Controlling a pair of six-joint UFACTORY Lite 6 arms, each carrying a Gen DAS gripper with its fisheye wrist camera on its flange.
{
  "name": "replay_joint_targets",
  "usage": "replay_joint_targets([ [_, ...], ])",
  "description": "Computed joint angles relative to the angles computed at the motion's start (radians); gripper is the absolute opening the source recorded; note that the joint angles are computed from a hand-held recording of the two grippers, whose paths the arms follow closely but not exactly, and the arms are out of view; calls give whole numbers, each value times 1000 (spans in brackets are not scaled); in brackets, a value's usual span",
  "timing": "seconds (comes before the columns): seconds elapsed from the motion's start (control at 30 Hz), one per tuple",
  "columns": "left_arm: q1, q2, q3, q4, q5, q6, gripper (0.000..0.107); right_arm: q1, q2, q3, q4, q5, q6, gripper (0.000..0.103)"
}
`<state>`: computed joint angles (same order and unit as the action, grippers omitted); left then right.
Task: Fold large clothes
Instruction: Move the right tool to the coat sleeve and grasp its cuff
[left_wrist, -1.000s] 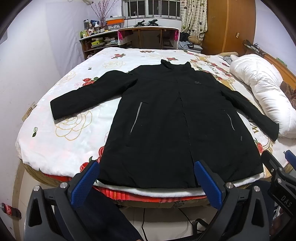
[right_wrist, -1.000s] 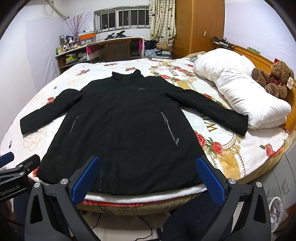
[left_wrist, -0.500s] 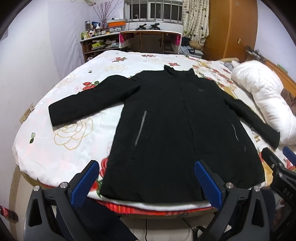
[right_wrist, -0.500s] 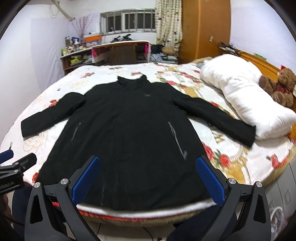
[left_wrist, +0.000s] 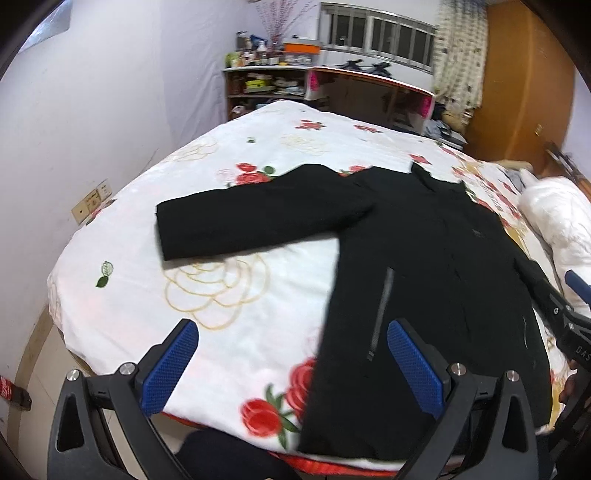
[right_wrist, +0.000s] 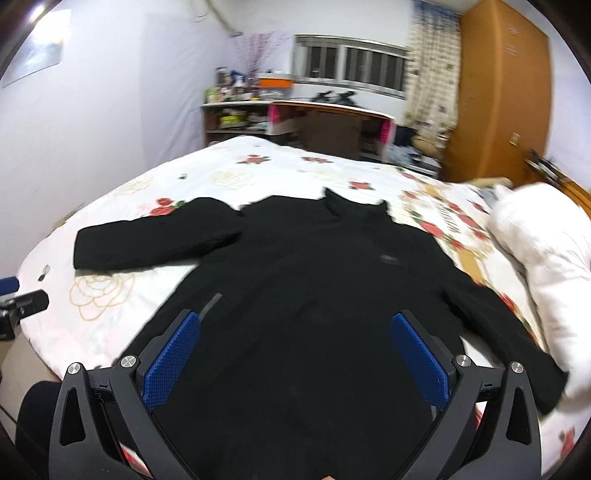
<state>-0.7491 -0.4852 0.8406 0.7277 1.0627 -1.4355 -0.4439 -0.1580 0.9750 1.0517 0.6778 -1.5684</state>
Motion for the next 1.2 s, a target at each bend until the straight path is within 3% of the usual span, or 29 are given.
replay_joint_targets([
  [0.17,170,-55,-39,5,-36,104,103,190,103,45,40,-92,-25,103],
  [0.37,530,-125,-96,-112,-220,382,103,445,294,159,68,-154,-51,103],
  [0.5,685,-101,-101,-153,-287,523,103,601,454,275,134,-234,-115,103],
  [0.7,964,-39,-111,-313,-439,755,103,826,740,511,87,-334,-73,103],
  [0.8,1039,-6,-122,-336,-480,810,103,926,858,617,65,-361,-49,103],
  [0.93,1114,45,-138,-361,-532,901,103,1028,1051,830,-105,-382,133,103],
  [1.0,1151,65,-144,-373,-550,931,103,1074,1103,868,-121,-437,95,103],
  [1.2,1313,84,-172,-530,-623,1120,103,1166,1231,1012,-182,-442,93,103],
])
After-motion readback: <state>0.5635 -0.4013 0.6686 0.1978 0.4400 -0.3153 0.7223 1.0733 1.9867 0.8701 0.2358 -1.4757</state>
